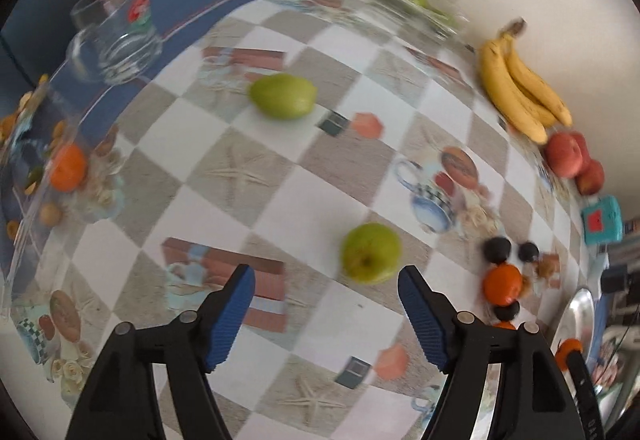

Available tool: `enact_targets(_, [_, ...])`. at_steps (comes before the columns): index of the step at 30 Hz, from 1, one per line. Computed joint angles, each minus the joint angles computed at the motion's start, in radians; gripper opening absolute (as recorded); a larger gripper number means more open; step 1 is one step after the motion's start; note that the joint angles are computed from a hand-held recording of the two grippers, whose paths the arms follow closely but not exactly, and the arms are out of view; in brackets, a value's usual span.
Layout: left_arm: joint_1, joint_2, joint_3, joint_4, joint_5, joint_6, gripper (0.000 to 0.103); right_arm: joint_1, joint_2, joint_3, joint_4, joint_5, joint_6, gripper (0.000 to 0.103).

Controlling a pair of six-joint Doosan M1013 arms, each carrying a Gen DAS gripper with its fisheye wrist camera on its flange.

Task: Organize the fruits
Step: 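Carry the pear and orange over the steel bowl with both grippers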

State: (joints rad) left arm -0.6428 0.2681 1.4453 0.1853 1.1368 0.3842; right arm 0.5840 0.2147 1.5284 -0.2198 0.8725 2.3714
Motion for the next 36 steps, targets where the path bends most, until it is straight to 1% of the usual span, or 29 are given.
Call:
enact_targets(3, [0.008,-0.001,0.009,0.003,0.0,-0.021,0.077,0.002,0.005,-0.006,0.021,-0.006,-0.012,0.034])
enact_targets(7, [0.015,0.003,0.025,-0.001,-0.075,-0.031,0.077,0.004,0.009,-0.01,0.03,-0.01,-0.021,0.034])
enact_targets(9, [0.013,0.021,0.01,0.016,-0.051,-0.018,0.077,0.004,0.008,-0.009,0.035,-0.01,-0.025,0.034])
enact_targets(11, [0.012,0.026,0.016,0.04,-0.055,-0.032,0.078,0.001,0.008,-0.007,0.04,-0.01,-0.026,0.034])
enact_targets(12, [0.017,0.021,0.031,0.023,-0.093,-0.034,0.077,0.0,0.008,-0.006,0.044,-0.01,-0.027,0.034])
enact_targets(13, [0.023,0.015,0.042,0.006,-0.123,-0.036,0.072,-0.002,0.008,-0.005,0.047,-0.01,-0.028,0.034])
enact_targets(14, [0.025,0.011,0.05,-0.006,-0.151,-0.034,0.064,-0.003,0.01,-0.005,0.052,-0.009,-0.027,0.034])
enact_targets(15, [0.024,0.01,0.049,-0.007,-0.161,-0.023,0.061,-0.004,0.012,-0.005,0.056,-0.008,-0.028,0.034])
enact_targets(17, [0.018,0.019,0.031,-0.005,-0.146,0.019,0.05,-0.006,0.016,-0.007,0.067,-0.005,-0.035,0.034])
enact_targets(18, [0.016,0.022,0.027,-0.011,-0.148,0.03,0.049,-0.006,0.018,-0.009,0.07,-0.003,-0.039,0.034])
enact_targets(20, [0.016,0.026,0.024,-0.026,-0.149,0.045,0.048,-0.006,0.021,-0.011,0.073,-0.001,-0.045,0.034])
enact_targets(28, [0.022,0.01,0.027,-0.047,-0.177,0.032,0.047,-0.006,0.019,-0.01,0.076,-0.005,-0.057,0.034])
enact_targets(32, [0.01,0.006,0.008,-0.029,-0.186,0.029,0.047,-0.01,0.017,-0.006,0.076,-0.007,-0.053,0.034])
enact_targets(36, [-0.011,0.011,-0.022,-0.031,-0.207,0.059,0.047,-0.023,0.006,0.008,0.055,-0.003,-0.018,0.034])
